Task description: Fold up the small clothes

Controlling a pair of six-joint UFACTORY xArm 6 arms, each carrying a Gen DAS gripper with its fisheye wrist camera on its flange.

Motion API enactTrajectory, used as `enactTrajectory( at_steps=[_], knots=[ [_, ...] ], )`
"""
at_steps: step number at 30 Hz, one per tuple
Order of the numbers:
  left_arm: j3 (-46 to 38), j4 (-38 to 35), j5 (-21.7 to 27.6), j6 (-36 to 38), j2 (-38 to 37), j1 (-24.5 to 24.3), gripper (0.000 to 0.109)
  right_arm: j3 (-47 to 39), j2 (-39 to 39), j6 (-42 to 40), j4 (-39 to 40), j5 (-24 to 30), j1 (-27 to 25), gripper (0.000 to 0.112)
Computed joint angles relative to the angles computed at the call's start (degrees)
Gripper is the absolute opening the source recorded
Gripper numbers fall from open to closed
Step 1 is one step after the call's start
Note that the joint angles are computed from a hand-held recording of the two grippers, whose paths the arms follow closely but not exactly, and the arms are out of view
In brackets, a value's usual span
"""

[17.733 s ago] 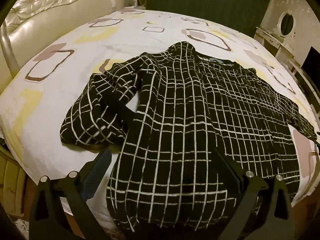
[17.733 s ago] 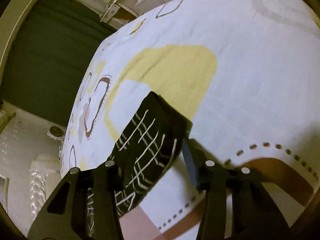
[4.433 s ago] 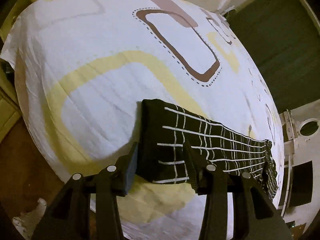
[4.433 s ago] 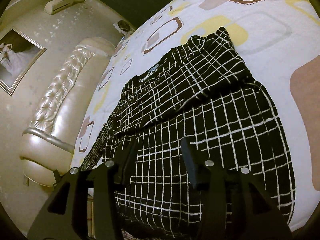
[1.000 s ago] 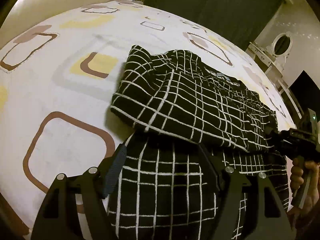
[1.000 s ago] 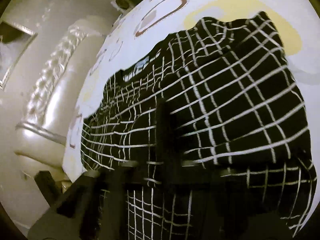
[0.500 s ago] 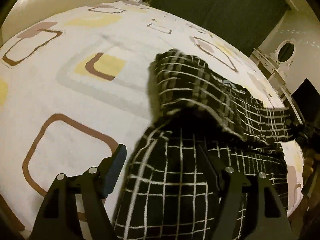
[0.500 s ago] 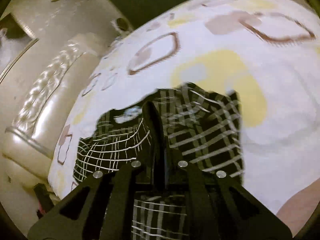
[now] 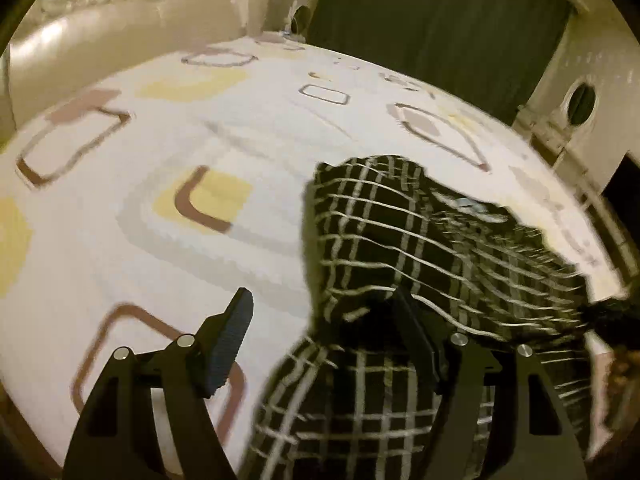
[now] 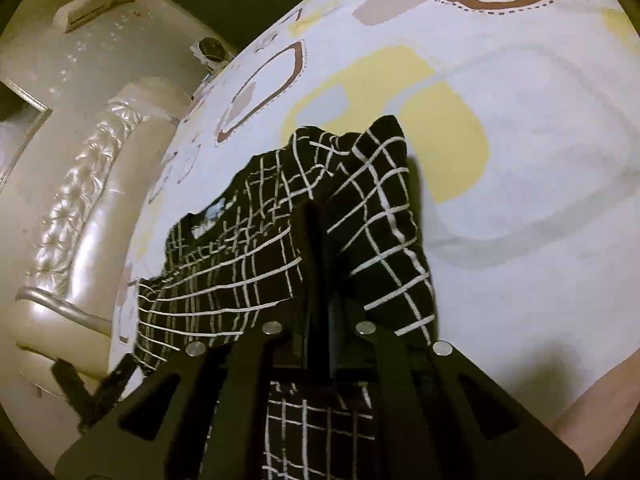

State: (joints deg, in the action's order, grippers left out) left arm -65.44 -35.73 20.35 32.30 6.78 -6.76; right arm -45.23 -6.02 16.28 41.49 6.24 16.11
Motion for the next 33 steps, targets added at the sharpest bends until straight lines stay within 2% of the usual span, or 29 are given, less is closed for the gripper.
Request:
enactTrajectory(
  at_steps=[2, 4, 5, 6, 8, 12, 14, 15, 17, 20, 22, 25, 27, 28, 30, 31, 33],
  knots=[
    [-0.1, 6.5, -1.7, -4.0, 1.1, -0.1, 0.071, -0.6, -0.1, -2.6, 2.9, 0.0, 0.4, 0.007],
    [0.0, 15.6, -3.4, -11.7, 2.0, 0.3, 0.071, -0.7, -0.3, -0.1, -0.7, 0.4, 0.3, 0.009],
    [-0.2, 17.4, -3.5, -13.7, 2.5, 0.7, 0.071, -0.8, -0.3, 1.7, -3.2, 0.7, 0.2, 0.009],
    [-0.8, 16.8, -2.5, -14.1, 2.8, 1.2, 0.073, -0.8, -0.4, 2.4, -4.0, 0.9, 0.1, 0.009],
    [-1.1, 10.6, 0.0, -10.4, 2.3, 1.8, 0.073, -0.9, -0.5, 1.1, -2.1, 0.5, 0.6, 0.009],
    [0.6, -3.9, 5.0, 4.6, -0.8, 2.6, 0.073, -0.9, -0.6, 1.6, -3.0, 1.0, 0.4, 0.01],
    [2.5, -3.6, 3.1, 8.3, -2.3, 1.5, 0.073, -0.7, -0.6, 1.6, -2.9, 1.1, 0.4, 0.01],
    [4.0, 0.1, -0.8, 8.5, -2.6, 0.2, 0.073, -0.5, -0.6, 1.8, -2.9, 1.0, 0.5, 0.01],
    [3.8, 6.7, -3.3, 4.2, -1.4, -0.6, 0.073, -0.2, -0.6, 2.3, -3.0, 0.9, 0.5, 0.01],
    [0.9, 8.9, -1.8, -0.4, 0.9, -0.3, 0.073, 0.2, -0.5, 2.2, -2.3, 0.8, 0.5, 0.01],
    [-1.4, 13.7, -0.8, -7.5, 3.0, 0.4, 0.071, 0.1, -0.5, -0.4, 1.1, 0.8, 0.8, 0.01],
    [-2.9, 17.8, 0.6, -13.8, 4.7, 1.5, 0.055, -0.5, -0.7, -8.2, 10.7, 0.2, 1.6, 0.01],
    [-2.4, 15.6, 0.4, -14.1, 4.6, 2.2, 0.048, -1.1, -0.6, -12.0, 15.2, 0.1, 2.1, 0.01],
    [-2.0, 14.2, 0.1, -13.6, 4.4, 2.5, 0.048, -1.1, -0.5, -11.2, 14.2, 0.1, 2.2, 0.01],
    [-1.8, 14.9, 0.0, -14.5, 4.4, 2.4, 0.048, -1.0, 0.4, -5.3, 6.7, 0.8, 1.8, 0.008],
    [-1.3, 17.0, -0.6, -15.9, 4.3, 2.2, 0.048, -1.1, 0.9, -2.7, 3.8, 1.2, 1.7, 0.006],
    [-0.7, 24.1, -1.7, -20.2, 4.1, 1.7, 0.05, -1.2, 1.8, -3.3, 5.2, 0.5, 2.0, 0.006]
  ],
)
